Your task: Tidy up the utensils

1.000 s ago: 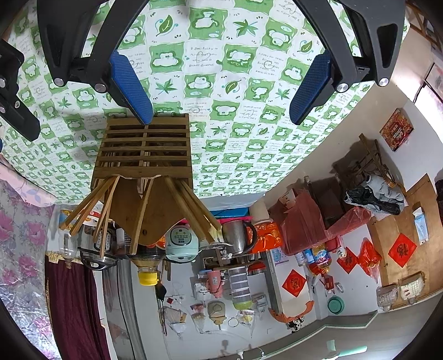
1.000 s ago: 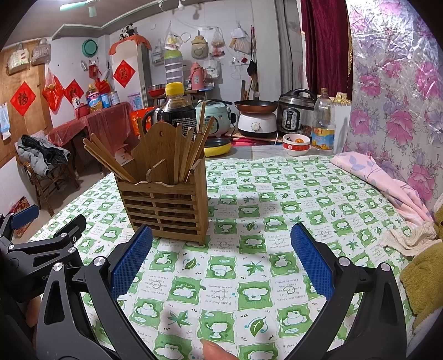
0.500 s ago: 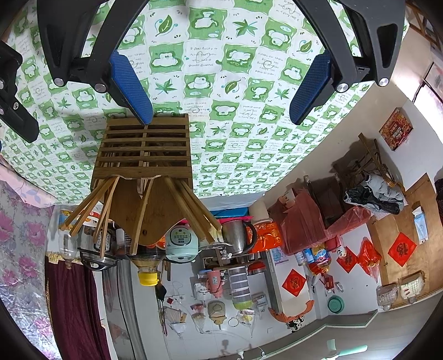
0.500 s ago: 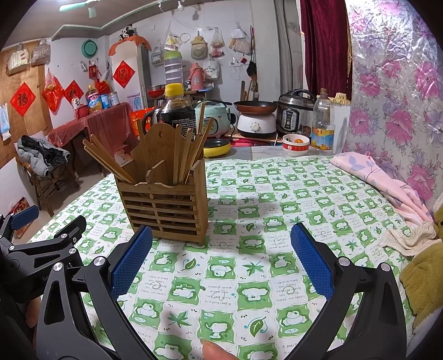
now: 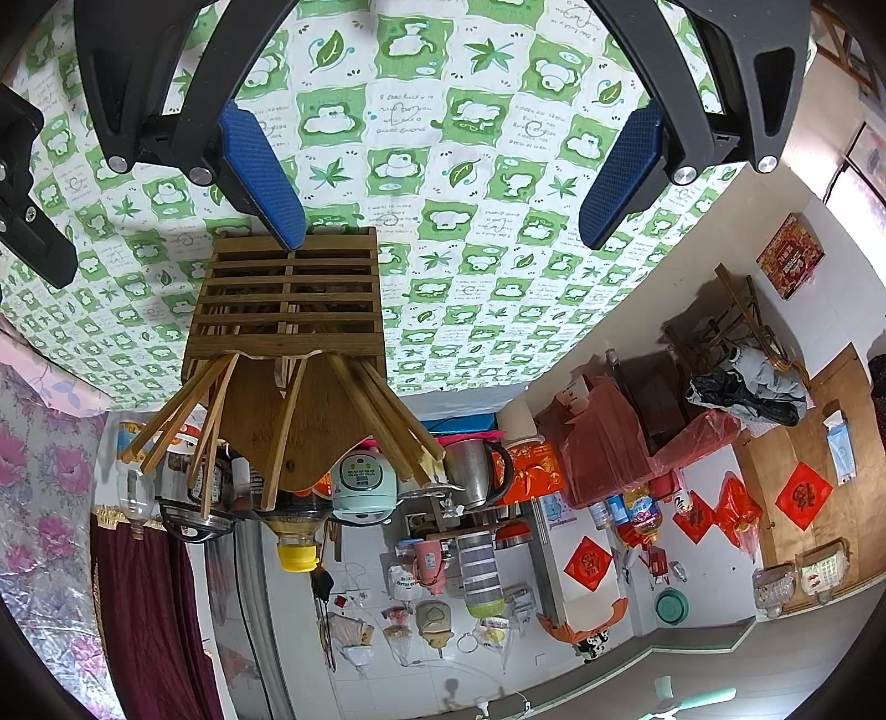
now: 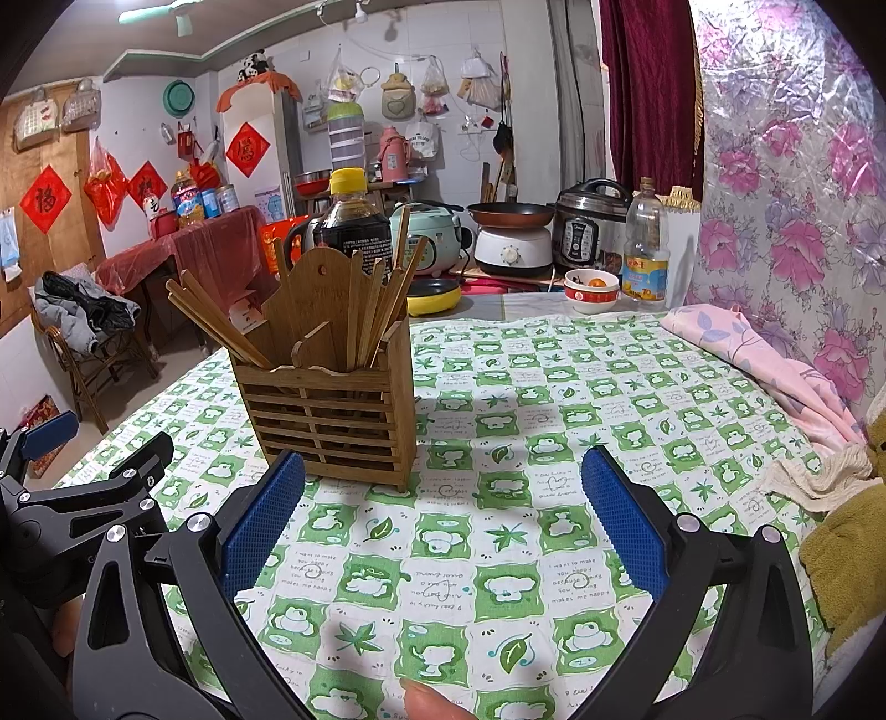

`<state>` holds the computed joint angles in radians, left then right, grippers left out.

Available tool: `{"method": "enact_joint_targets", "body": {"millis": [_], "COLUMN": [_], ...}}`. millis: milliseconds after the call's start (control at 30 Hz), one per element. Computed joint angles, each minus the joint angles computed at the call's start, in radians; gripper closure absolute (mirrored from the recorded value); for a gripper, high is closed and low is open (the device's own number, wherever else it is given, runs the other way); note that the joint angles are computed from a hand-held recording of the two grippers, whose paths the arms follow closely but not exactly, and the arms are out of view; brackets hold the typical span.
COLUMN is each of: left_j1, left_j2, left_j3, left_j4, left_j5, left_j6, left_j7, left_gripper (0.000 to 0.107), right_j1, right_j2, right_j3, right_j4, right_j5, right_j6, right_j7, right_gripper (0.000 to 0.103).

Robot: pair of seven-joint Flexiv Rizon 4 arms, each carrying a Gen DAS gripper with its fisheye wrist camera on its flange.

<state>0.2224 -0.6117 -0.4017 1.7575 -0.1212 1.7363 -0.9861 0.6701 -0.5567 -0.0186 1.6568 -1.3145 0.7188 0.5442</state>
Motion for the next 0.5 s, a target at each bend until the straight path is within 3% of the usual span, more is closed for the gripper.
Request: {"method": "enact_joint_targets", "body": {"millis": [500], "left_j1": [-0.004], "left_j2": [-0.001], "left_j3": [0.003], "left_j4": [-0.002], "left_j5": [0.000], "left_j6": [-0.001], "left_j7": [-0.002], "left_gripper": [0.010], "right_j1": [0.000], "right_j2": [0.000], "right_j3": [0.000], "right_j4": [0.001], "right_j5": [-0.002], "right_j6": [0.000], "right_j7": [0.002], "right_gripper": [0.006]}}
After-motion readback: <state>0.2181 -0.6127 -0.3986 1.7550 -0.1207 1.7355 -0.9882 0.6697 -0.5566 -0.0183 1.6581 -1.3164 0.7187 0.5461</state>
